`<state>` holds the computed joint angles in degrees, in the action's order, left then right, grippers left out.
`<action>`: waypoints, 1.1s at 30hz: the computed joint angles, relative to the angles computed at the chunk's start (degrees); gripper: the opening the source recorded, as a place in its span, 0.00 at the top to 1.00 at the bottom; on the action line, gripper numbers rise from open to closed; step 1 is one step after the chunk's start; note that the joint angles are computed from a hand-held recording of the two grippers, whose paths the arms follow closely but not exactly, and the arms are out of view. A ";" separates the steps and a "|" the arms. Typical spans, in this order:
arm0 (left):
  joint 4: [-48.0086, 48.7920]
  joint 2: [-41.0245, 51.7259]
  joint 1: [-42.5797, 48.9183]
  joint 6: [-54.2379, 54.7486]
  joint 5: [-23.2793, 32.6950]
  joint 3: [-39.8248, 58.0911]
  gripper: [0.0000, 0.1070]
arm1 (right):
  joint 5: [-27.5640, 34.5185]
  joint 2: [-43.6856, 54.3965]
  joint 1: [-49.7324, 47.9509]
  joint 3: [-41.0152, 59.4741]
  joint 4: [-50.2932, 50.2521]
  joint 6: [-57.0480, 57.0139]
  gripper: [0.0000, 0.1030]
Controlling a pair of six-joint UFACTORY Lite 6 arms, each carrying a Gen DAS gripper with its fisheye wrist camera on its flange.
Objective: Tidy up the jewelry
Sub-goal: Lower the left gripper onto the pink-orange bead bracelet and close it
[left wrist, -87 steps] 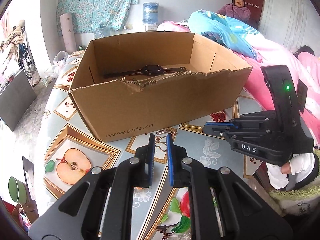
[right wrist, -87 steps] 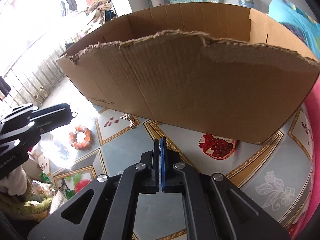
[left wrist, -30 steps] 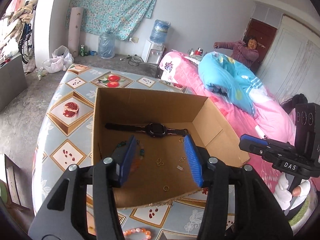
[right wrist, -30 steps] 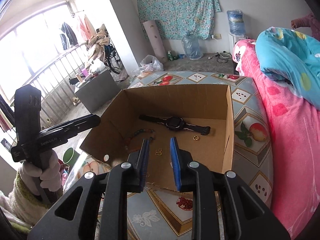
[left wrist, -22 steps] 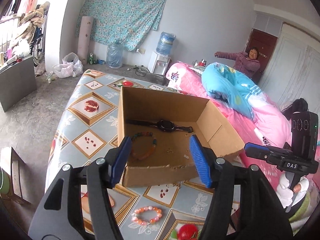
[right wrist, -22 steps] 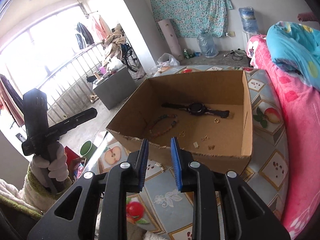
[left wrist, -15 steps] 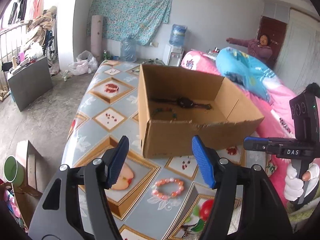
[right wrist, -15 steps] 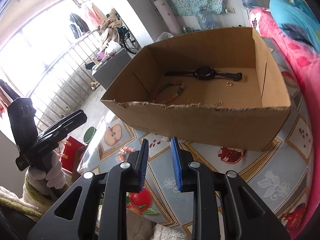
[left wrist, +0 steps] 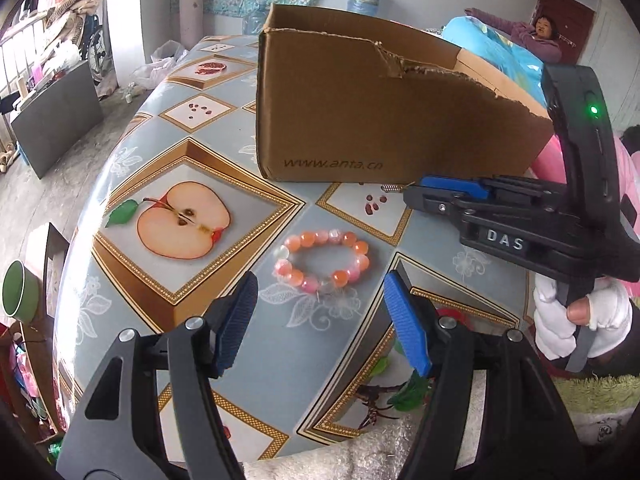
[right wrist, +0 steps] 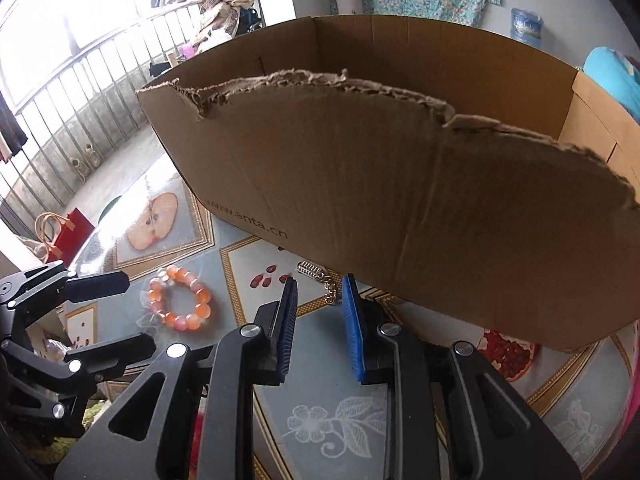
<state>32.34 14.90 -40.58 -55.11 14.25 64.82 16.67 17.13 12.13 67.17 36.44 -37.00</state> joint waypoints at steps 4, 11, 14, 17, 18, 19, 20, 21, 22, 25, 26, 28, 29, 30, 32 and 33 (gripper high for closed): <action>-0.29 0.74 -1.05 1.05 0.30 0.89 0.42 | -2.03 0.68 0.72 -0.12 -0.41 0.19 0.84; -2.66 0.55 -1.72 3.04 -0.60 0.42 0.42 | 1.90 -0.85 -2.42 -1.50 4.11 -3.63 0.96; -0.84 -0.17 -1.92 1.39 -0.81 -0.30 0.42 | 3.88 -2.99 -4.53 -4.03 7.85 -6.57 0.96; 3.02 -0.70 -2.37 -2.26 -0.63 -0.68 0.42 | 5.35 -5.74 -6.71 -7.19 9.94 -7.93 0.96; 4.21 -0.66 -2.60 -3.30 -0.48 -0.54 0.42 | 5.78 -6.79 -7.51 -8.31 10.17 -7.90 0.96; 5.45 -0.97 -2.82 -4.31 -0.45 -0.89 0.42 | 6.04 -7.92 -8.32 -9.51 10.06 -7.51 0.96; 6.80 -1.02 -3.16 -5.46 -0.23 -0.88 0.42 | 6.27 -9.05 -9.18 -10.78 10.19 -7.46 0.96; 7.92 -1.08 -3.47 -6.36 -0.10 -0.84 0.42 | 6.76 -10.21 -10.25 -12.00 10.49 -7.56 0.96; 8.21 -1.02 -3.69 -6.39 -0.14 -0.68 0.42 | 7.24 -11.18 -11.64 -13.28 11.58 -8.69 0.96; 7.05 -0.23 -4.14 -4.72 -0.09 0.46 0.42 | 9.57 -12.70 -15.72 -15.65 16.00 -12.37 0.96; 6.06 0.23 -4.25 -3.62 -0.14 1.10 0.42 | 10.47 -12.22 -17.15 -16.04 18.95 -15.04 0.96; 2.37 2.06 -4.30 -0.17 0.29 3.63 0.42 | 13.28 -11.41 -19.92 -16.71 24.64 -19.62 0.96; 0.26 3.28 -4.40 1.68 1.15 5.40 0.42 | 15.05 -10.52 -21.66 -16.46 26.63 -21.47 0.96; -0.72 4.50 -4.56 2.44 2.25 7.13 0.42 | 16.53 -9.62 -23.23 -16.18 27.88 -22.94 0.96; -0.59 6.61 -5.04 2.74 4.16 10.38 0.42 | 17.65 -8.63 -24.40 -15.66 28.93 -23.75 0.96; -0.14 7.82 -5.28 2.84 5.27 12.31 0.42 | 17.68 -8.47 -24.51 -15.61 29.11 -24.03 0.96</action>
